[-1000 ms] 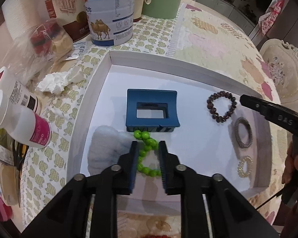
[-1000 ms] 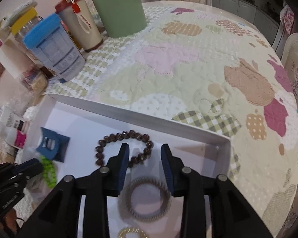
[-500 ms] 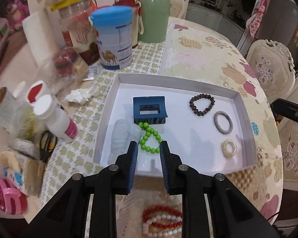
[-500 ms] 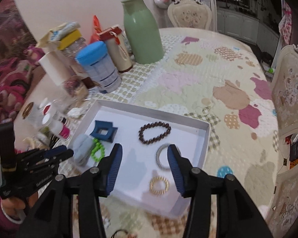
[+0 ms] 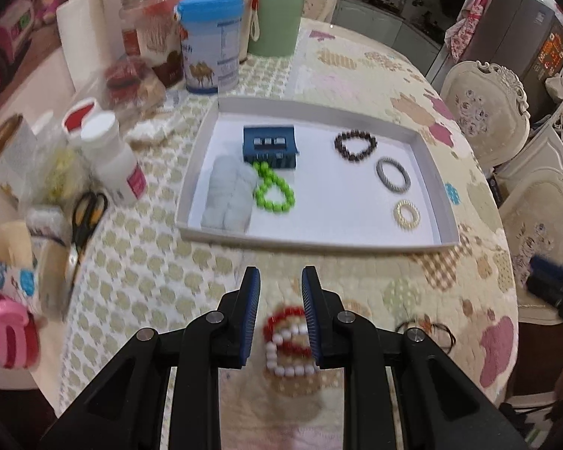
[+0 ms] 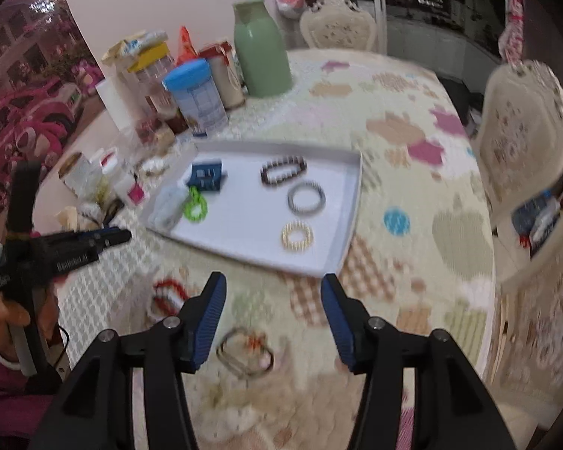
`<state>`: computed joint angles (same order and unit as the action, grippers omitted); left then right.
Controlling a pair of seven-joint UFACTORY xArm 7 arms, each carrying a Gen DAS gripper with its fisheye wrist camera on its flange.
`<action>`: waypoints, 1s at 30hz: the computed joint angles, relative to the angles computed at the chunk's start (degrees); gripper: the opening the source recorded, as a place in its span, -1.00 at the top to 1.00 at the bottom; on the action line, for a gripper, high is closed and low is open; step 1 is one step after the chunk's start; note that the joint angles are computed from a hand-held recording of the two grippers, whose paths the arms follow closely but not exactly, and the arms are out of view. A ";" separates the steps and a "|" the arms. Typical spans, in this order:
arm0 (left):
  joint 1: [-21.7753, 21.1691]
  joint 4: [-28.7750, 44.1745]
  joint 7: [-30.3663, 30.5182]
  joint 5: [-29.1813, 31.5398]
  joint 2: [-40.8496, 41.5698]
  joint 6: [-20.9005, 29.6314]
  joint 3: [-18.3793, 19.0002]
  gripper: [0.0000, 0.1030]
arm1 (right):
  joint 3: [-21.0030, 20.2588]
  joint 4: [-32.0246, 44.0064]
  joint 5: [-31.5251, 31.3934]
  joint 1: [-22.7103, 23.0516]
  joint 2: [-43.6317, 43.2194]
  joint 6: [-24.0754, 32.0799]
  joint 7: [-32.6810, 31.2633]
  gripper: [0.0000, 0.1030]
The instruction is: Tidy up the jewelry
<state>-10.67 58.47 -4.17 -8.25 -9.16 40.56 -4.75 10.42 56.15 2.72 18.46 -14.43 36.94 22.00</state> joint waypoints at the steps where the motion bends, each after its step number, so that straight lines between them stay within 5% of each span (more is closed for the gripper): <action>1: 0.08 -0.54 -0.18 -0.10 -0.51 0.37 0.10 0.55 | 0.15 -1.46 0.35 0.25 -0.84 0.22 0.28 -0.07; 8: 1.20 -6.22 -4.55 0.27 -6.39 2.12 0.40 0.55 | -0.78 -8.11 5.27 2.89 -4.45 -1.55 -2.80 -0.07; 16: 2.68 -12.78 -18.76 8.06 -15.99 5.51 -4.08 0.55 | -2.03 -11.70 9.75 5.49 -10.30 -1.86 -9.41 -0.07; 20: 0.86 -15.13 -21.22 8.11 -19.39 6.09 -4.51 0.55 | -2.11 -11.95 10.36 5.98 -11.69 -1.09 -12.05 -0.07; 25: -0.87 -14.34 -17.79 8.11 -16.37 4.63 -2.99 0.55 | -1.52 -11.62 9.40 4.35 -10.61 -2.80 -11.22 -0.07; 30: -2.20 -12.70 -8.22 3.38 -11.40 1.60 1.09 0.55 | -1.31 -9.19 8.70 2.97 -5.54 -5.55 -8.06 -0.07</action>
<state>-12.87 45.77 -12.39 -4.87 -20.56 42.16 -3.65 9.11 46.96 11.43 21.43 -19.97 31.39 13.94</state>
